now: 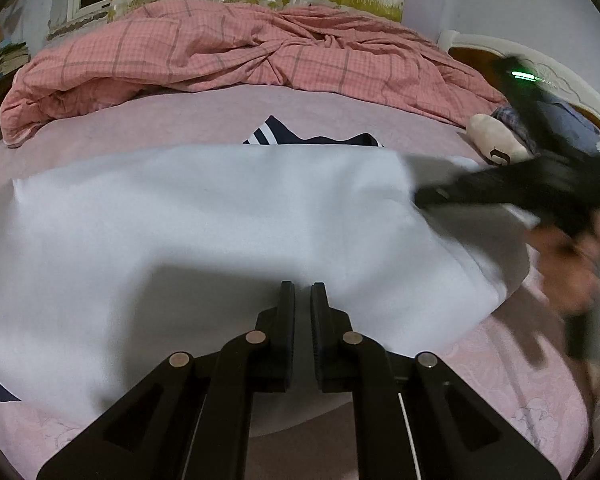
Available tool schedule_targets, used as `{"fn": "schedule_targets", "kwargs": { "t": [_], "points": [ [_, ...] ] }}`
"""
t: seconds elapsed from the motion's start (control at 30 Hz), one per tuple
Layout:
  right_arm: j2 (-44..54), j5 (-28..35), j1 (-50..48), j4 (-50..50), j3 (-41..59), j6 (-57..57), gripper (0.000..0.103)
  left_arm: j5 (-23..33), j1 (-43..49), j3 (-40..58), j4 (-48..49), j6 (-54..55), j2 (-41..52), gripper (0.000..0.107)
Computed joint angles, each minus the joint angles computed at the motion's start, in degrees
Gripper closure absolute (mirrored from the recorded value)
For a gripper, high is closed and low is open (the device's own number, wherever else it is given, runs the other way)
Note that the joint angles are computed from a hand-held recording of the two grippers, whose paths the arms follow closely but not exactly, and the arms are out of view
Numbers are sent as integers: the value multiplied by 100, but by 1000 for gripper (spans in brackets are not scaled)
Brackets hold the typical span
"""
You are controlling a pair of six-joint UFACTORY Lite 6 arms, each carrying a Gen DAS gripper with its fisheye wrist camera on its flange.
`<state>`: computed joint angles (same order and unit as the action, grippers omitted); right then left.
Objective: Fold large clothes
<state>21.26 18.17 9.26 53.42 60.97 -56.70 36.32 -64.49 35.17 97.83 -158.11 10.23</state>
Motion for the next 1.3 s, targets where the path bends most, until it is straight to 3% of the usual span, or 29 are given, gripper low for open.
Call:
{"fn": "schedule_targets", "kwargs": {
  "t": [0.03, 0.13, 0.2, 0.33, 0.53, 0.7, 0.83, 0.97, 1.13, 1.3],
  "points": [
    [401, -171, 112, -360, 462, 486, 101, 9, 2, -9, 45, -61, 2, 100],
    [1316, 134, 112, -850, 1581, 1296, 103, 31, -9, -13, 65, -90, 13, 100],
    [1308, 181, 70, -616, 1569, 1158, 103, 40, -16, -9, 57, -84, 24, 100],
    [161, -281, 71, 942, -10, -874, 103, 44, 3, 21, -23, 29, 49, 100],
    [-2084, 133, -577, 3088, -2779, -4302, 103, 152, -79, 43, -141, 144, 74, 100],
    [-3153, 1096, -1673, 2090, -3743, -3939, 103, 216, -133, 12, -129, 104, 67, 100],
    [-3812, 970, -1903, 2387, -4387, -4825, 103, 218, -122, 4, -128, 118, 56, 100],
    [-2942, 1016, -1743, 2391, -3717, -4417, 103, 323, -190, 170, -429, 436, 180, 100],
    [-1295, 1032, -1338, 3347, -2307, -4673, 103, 319, -191, 60, -282, 231, 84, 99],
    [-684, 913, -1002, 4443, -1782, -5405, 103, 449, -298, -75, -221, 30, -51, 99]
  ]
}}
